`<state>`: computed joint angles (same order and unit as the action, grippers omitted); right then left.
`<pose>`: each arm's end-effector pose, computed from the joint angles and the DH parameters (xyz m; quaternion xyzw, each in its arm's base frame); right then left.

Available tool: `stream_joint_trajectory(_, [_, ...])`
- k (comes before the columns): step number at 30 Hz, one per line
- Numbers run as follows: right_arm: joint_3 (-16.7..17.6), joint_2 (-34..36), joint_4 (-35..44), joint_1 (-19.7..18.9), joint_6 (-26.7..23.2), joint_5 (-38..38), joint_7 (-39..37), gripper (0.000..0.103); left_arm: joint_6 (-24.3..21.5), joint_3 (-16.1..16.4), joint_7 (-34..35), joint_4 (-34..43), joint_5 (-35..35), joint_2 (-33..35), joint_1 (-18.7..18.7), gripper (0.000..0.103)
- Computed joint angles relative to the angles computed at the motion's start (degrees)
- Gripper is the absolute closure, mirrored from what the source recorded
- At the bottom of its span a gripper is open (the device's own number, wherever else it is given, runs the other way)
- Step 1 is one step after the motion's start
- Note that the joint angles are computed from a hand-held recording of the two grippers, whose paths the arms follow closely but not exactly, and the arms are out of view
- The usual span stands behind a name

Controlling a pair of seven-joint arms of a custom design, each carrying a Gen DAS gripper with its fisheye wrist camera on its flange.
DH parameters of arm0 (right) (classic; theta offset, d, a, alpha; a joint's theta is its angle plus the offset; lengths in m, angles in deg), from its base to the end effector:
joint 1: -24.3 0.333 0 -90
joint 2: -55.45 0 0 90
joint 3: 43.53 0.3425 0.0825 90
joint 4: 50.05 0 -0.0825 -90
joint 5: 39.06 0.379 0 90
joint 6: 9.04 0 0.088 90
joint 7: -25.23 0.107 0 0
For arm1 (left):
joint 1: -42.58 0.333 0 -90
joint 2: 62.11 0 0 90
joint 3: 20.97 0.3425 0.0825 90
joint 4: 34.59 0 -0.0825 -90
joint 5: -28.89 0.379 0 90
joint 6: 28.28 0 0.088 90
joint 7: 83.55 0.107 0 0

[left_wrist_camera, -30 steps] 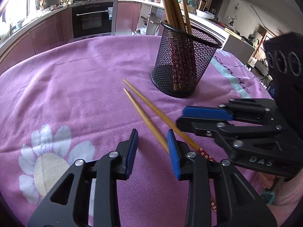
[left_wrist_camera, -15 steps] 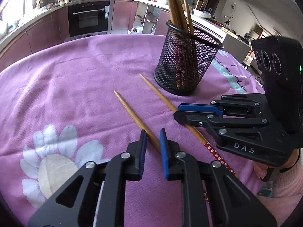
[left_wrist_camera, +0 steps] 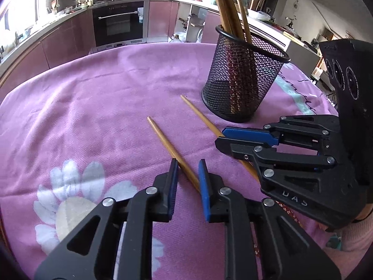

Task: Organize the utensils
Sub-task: 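Grasp one chopstick with the left tool while the right tool grasps the other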

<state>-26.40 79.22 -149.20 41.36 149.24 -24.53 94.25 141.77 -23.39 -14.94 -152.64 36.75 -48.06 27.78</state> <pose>0.6080 0.3629 0.4486 -0.8540 0.4004 -0.0845 0.3213 0.6038 -0.1951 0.4218 -0.6518 0.6848 -0.2803 0.1665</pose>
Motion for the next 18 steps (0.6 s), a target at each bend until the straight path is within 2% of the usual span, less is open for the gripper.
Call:
stream_joint_trajectory(7, [0.71, -0.29, -0.48, -0.69, 0.08, 1.56, -0.83, 0.096, 0.54, 2.67, -5.77, -0.09, 3.69, 0.02, -2.63, 0.086])
stream_joint_trajectory(18, [2.71, -1.96, -2.35, -2.77, 0.55, 7.84, -5.21, 0.098, 2.03, 1.98, -7.87, -1.05, 3.42, -0.32, -2.15, 0.094])
